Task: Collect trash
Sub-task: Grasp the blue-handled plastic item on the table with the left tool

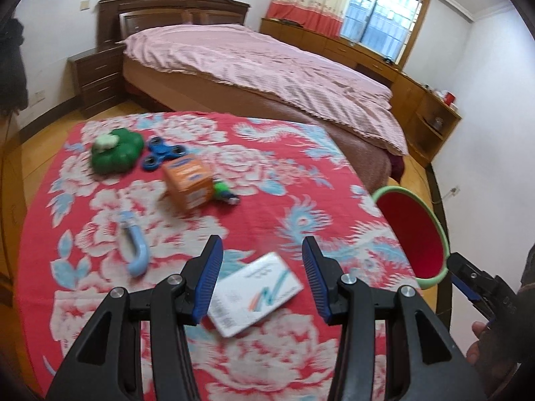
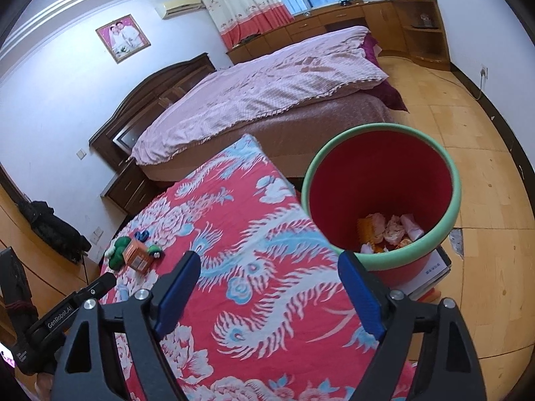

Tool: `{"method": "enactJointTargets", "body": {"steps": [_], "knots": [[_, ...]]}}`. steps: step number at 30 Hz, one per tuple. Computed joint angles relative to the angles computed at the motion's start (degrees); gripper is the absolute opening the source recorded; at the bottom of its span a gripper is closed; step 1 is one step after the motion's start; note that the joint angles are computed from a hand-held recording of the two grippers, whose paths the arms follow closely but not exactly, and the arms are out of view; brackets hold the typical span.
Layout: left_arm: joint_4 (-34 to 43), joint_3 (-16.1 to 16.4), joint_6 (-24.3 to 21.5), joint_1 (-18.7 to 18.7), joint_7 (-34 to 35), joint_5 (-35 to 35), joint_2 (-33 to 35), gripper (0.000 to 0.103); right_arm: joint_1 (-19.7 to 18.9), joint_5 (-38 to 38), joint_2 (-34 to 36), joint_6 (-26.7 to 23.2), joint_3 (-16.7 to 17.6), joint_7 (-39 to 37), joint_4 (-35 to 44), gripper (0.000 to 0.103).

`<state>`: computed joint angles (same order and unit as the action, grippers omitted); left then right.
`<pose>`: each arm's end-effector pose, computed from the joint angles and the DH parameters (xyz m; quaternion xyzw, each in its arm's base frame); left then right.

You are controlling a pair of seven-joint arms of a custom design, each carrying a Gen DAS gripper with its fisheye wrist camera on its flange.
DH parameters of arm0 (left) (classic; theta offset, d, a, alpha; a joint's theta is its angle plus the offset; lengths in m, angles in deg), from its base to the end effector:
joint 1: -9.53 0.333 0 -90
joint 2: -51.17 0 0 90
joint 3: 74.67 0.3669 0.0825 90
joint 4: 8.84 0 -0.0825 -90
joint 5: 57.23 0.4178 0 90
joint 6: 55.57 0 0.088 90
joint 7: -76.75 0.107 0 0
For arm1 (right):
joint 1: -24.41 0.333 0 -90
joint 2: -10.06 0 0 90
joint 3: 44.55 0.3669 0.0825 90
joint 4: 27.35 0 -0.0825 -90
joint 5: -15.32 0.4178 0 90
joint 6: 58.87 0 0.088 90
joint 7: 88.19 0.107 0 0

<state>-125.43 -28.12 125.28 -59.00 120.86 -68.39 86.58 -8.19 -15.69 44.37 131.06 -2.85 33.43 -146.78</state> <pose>0.6199 -0.3002 0.3227 -0.7604 0.5270 -0.3101 0.2189 0.6592 0.1080 0.3177 -0.6203 0.6641 -0.0796 0.4096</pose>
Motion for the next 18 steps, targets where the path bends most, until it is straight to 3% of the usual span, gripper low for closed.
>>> {"method": "enactJointTargets", "body": {"steps": [12,18], "knots": [[-4.30,2.12,-2.32,1.37,-4.37,-0.34,0.57,0.049,6.36,4.41,0.00,-2.64,-3.41,-2.40,1.28,0.088],[-4.70,0.98,-3.03,3.60,-6.69,1.91,1.08,0.049,7.91,7.09,0.64,-3.25,-3.99,-4.26,1.86,0.088]]}}
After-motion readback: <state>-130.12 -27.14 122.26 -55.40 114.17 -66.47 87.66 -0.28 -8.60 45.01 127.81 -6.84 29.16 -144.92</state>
